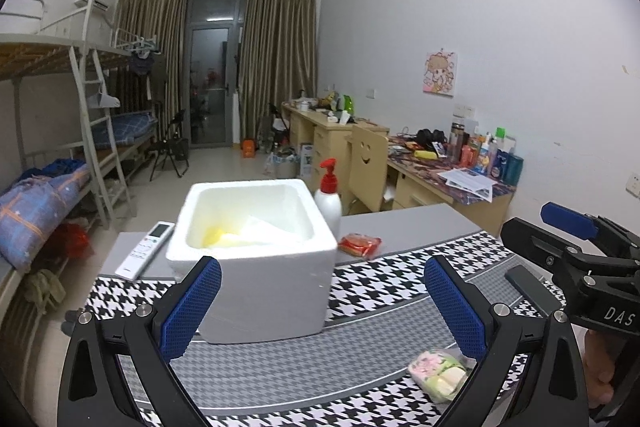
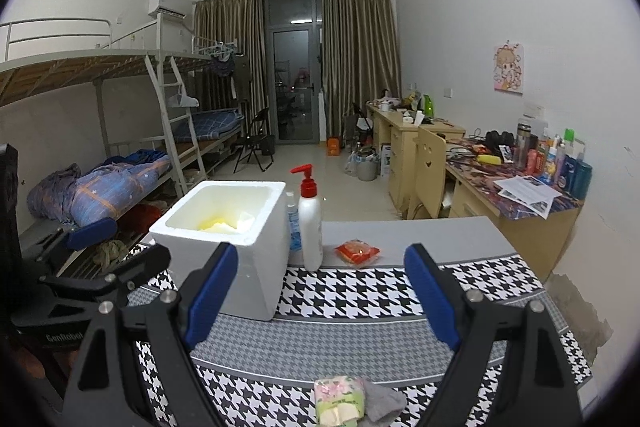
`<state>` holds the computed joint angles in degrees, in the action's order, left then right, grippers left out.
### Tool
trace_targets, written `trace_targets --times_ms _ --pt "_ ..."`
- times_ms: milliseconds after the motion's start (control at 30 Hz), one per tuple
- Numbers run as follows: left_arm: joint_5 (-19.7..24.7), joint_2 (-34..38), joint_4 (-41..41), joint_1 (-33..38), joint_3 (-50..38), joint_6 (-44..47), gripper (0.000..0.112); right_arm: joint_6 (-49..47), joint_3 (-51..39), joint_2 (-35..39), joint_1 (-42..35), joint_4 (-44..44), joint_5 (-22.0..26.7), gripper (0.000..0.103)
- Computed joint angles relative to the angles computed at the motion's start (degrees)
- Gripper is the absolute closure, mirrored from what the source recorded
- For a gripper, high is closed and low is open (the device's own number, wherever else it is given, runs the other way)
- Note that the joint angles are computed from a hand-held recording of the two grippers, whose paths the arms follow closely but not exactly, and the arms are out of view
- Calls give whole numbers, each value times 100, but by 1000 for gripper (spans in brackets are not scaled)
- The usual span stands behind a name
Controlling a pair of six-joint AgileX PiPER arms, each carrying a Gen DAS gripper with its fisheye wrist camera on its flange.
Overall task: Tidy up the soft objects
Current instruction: 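Move both tools back toward the wipes packet and grey cloth on the table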
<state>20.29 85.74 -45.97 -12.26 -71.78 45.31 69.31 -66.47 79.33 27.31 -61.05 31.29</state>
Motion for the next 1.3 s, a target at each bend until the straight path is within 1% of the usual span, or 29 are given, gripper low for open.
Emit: trace_targets --times_ms 100,167,400,533,667,700,767,867,1033,1233,1300 --pt "-69 -57 -161 -33 92 143 11 80 96 -59 -16 -63 20 15" --pt "-83 -100 -280 -57 174 249 10 338 259 -158 2 -291 60 15" --pt "-276 -260 -959 -267 534 951 11 901 763 -443 -85 -607 43 15" --pt "-276 -242 -1637 -339 725 1577 11 1209 1017 -584 -54 -823 164 15" --pt "-254 -135 -1933 -422 829 1848 11 1513 1401 -821 -93 -956 78 15" --pt "-249 -104 -1906 -468 850 1824 11 1663 1518 -887 -81 -1070 91 15" --pt "-243 -93 -2108 -513 913 2067 10 1837 1682 -978 -79 -1187 142 15" --pt "-394 -142 -2458 -622 1078 2434 10 1900 1814 -1049 -111 -1186 156 15" --pt "-442 -155 -3037 -698 1264 3038 11 2049 2032 -1145 -225 -1183 85 15" --pt "-343 -71 -3243 -743 1350 3217 10 2404 2279 -1172 -282 -1392 104 15" --pt "-372 -60 -3299 -789 1385 3269 10 2516 2355 -1148 -275 -1452 154 15"
